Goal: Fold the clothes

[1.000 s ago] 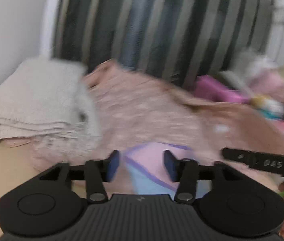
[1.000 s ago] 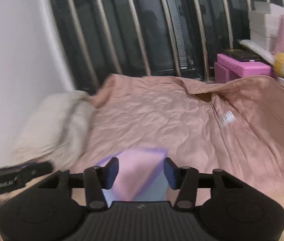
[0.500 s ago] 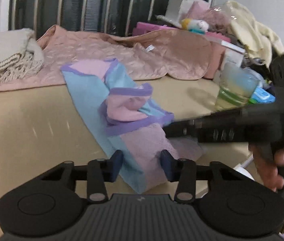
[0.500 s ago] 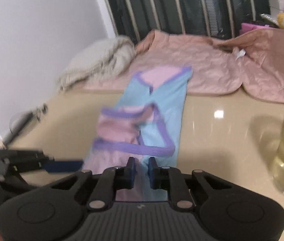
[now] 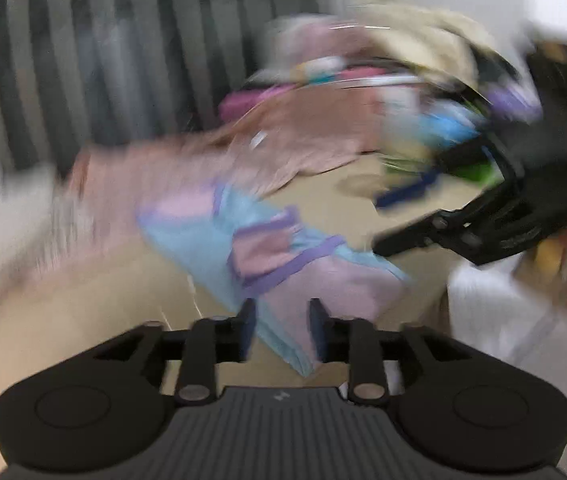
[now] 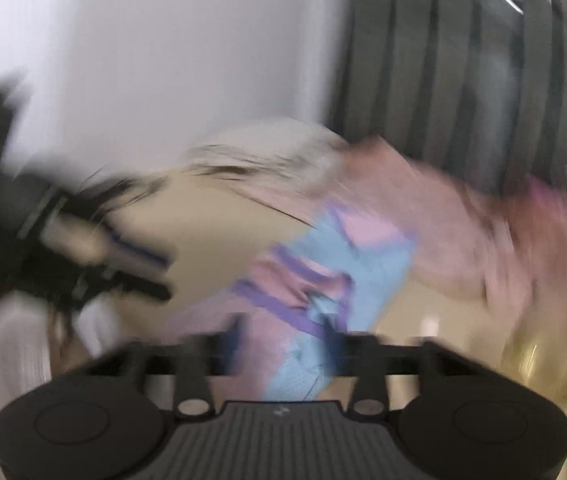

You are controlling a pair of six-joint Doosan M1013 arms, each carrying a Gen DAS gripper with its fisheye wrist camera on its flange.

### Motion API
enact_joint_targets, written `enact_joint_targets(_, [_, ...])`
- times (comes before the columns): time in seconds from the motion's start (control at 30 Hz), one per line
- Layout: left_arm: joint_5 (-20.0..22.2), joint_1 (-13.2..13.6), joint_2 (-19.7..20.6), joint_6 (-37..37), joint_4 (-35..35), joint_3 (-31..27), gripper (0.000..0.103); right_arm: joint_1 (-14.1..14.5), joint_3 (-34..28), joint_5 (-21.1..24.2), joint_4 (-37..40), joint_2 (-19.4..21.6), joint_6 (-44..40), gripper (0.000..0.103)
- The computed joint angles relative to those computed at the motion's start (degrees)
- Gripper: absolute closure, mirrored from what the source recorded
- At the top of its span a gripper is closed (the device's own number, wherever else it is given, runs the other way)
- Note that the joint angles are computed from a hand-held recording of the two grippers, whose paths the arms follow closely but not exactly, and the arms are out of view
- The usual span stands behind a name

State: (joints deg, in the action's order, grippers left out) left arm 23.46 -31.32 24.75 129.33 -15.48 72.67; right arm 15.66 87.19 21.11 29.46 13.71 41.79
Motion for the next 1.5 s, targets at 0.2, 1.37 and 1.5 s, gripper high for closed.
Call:
enact_joint_targets(0.2, [-5.9, -3.2, 0.7, 16.0, 15.7, 3.3, 0.061, 1.3, -2.0, 6.4, -9.3, 1.9, -14.6, 0.041])
enact_joint_targets(1.37, [35.8, 7.4, 16.7, 14.4, -24.3, -34.4, 0.1, -2.4, -19.8, 19.9, -7.2, 8.5, -12.6, 0.097])
enact_joint_targets(1.5, [37.5, 8.2, 22.7, 4.7, -23.5, -43.1, 0.101, -1.2, -23.1, 17.2, -15.6, 12.9, -3.6, 0.097])
